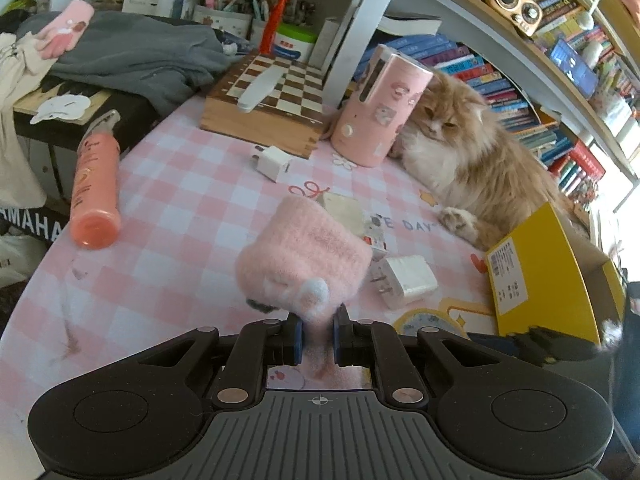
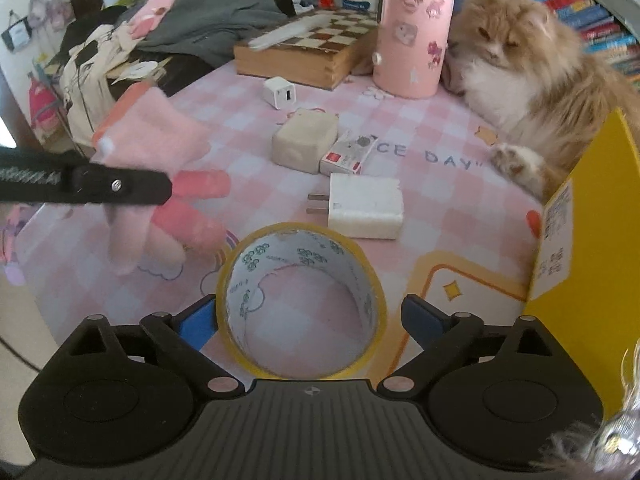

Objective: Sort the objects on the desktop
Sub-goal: 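Carry the pink sock and tape roll with both tools over the yellow box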

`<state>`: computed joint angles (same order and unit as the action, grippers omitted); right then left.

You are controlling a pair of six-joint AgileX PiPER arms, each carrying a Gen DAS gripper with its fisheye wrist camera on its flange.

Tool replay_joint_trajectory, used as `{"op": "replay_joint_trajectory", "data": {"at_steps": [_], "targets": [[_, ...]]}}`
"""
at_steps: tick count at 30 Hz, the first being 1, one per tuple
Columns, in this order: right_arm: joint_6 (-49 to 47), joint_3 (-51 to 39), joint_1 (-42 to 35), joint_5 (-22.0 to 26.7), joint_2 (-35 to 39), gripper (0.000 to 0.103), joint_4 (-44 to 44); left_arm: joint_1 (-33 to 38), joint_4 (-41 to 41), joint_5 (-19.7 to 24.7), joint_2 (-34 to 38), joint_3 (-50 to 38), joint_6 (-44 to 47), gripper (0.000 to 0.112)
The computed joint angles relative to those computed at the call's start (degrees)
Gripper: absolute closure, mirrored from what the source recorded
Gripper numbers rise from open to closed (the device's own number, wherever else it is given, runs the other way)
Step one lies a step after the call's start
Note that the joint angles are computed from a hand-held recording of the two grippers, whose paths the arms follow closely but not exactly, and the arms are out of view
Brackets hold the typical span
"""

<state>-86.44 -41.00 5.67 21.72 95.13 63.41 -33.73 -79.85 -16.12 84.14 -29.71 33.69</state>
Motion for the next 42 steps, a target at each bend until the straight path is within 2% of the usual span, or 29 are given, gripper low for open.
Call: {"op": "replay_joint_trajectory", "data": {"at_steps": [6,8,11,15,20,32,36,39,42], "targets": [[-2.09,-0.65,0.51,-0.10,1.88,0.013,2.82,-0.55,-1.42,0.21,-0.04,0.21,1.30,0.100],[-2.11,-0.94,0.50,0.39,2.36,0.021,2.16,-0.43,-0.92,0.62,0.29,0.17,0.78,0.100],[-5.15,-0.11,1.77,-1.52,2.12,0.022,3.96,-0.75,-0.19,0.75,0.44,0.23,-0.25,0.100],[-8.96,1.12,1.19,-1.55,0.83,0.023,7.26,-1.57,-0.27,-0.11,-0.67,0.61,-0.98,0.100],[-12.50,2.78,-1.36,0.88,-2.96,0.023,11.25,-3.54,-0.67,-1.81,-3.13,1.40,-1.82,0.100],[-0.54,6.87,-8.20,7.65,-16.96,0.023,6.50,-9.71,-12.78,-5.17,-14.92,4.51,9.89,0.100],[0.18,10.48,-10.71,9.07,-23.24,0.023,10.34,-12.53,-16.66,-6.84,-19.31,5.65,13.04,0.100],[3.06,12.98,-11.37,8.90,-27.92,0.023,9.78,-15.31,-18.20,-8.45,-22.41,6.81,14.40,0.100],[8.78,15.22,-9.94,6.63,-32.16,0.023,5.69,-18.99,-19.63,-11.20,-24.43,8.07,14.84,0.100]]}}
